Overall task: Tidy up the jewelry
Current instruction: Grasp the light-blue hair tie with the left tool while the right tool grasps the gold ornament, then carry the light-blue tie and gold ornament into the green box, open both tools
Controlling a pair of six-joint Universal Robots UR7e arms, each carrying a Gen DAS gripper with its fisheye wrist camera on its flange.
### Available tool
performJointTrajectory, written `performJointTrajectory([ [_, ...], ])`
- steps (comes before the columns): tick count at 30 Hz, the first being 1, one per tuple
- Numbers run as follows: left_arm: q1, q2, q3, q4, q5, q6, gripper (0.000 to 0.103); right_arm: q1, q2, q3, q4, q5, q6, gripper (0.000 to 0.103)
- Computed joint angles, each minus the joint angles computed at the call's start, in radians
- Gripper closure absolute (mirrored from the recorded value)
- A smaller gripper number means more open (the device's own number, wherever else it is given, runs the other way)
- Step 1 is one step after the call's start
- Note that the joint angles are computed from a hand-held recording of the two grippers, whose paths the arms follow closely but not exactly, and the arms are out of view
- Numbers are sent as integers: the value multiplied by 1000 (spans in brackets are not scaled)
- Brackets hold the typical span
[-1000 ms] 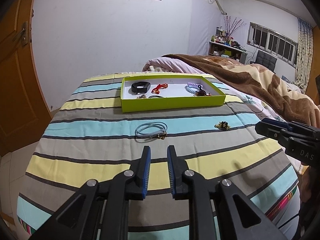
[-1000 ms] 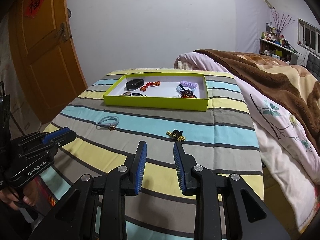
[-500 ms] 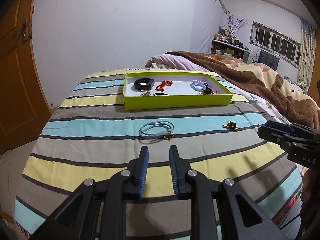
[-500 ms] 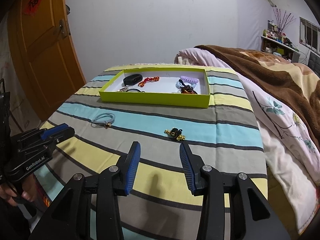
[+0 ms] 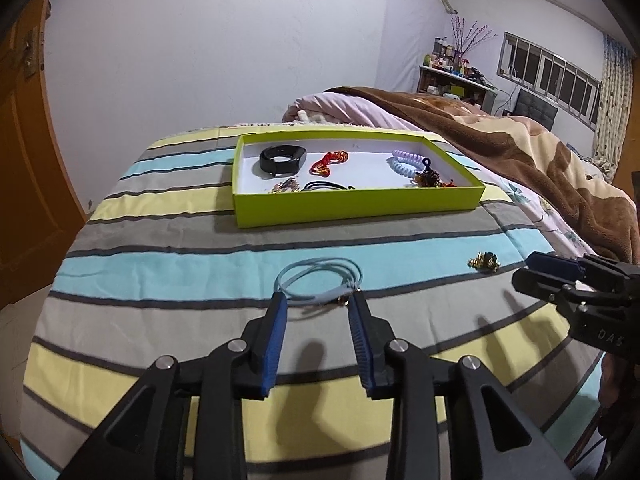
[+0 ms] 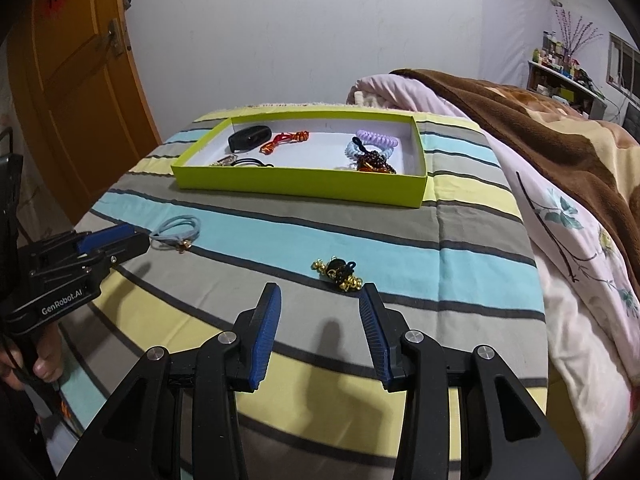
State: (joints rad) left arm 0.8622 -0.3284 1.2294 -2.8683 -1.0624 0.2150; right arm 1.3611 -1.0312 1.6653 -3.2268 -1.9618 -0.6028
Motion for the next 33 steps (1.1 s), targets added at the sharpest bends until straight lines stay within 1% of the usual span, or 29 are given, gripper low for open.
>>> performJointTrajectory([
  [3,7,12,-33,34,-26,-1,67,-2,14,-30,32,-7,-6,61],
  [9,13,40,-92,89,-39,0,67,-6,46,-86,71,-23,-25,61],
  [14,21,61,-142,167,-52,-15,67,-10,68,-125,119,-42,-19,61],
  [20,19,81,-184,257,-37,-22,67,-13,75,-138,133,-42,-12,62],
  [22,14,84,-184,256,-27,-11,67,-11,80,-141,122,-54,-14,70],
  [23,12,87,-185,257,-19,-7,67,-12,80,-141,117,-58,-11,76],
  [25,6,90,-184,253,0,3,68,-14,78,-140,119,-52,-3,82],
  [27,4,91,-183,251,4,13,85,-13,77,-138,115,-53,-2,82],
  [29,1,91,-180,246,11,22,85,-12,76,-134,107,-53,-6,83],
  [30,0,91,-178,243,12,27,85,-13,75,-132,105,-51,-7,87],
  [33,-3,83,-159,221,10,35,85,-14,67,-121,97,-43,-4,87],
])
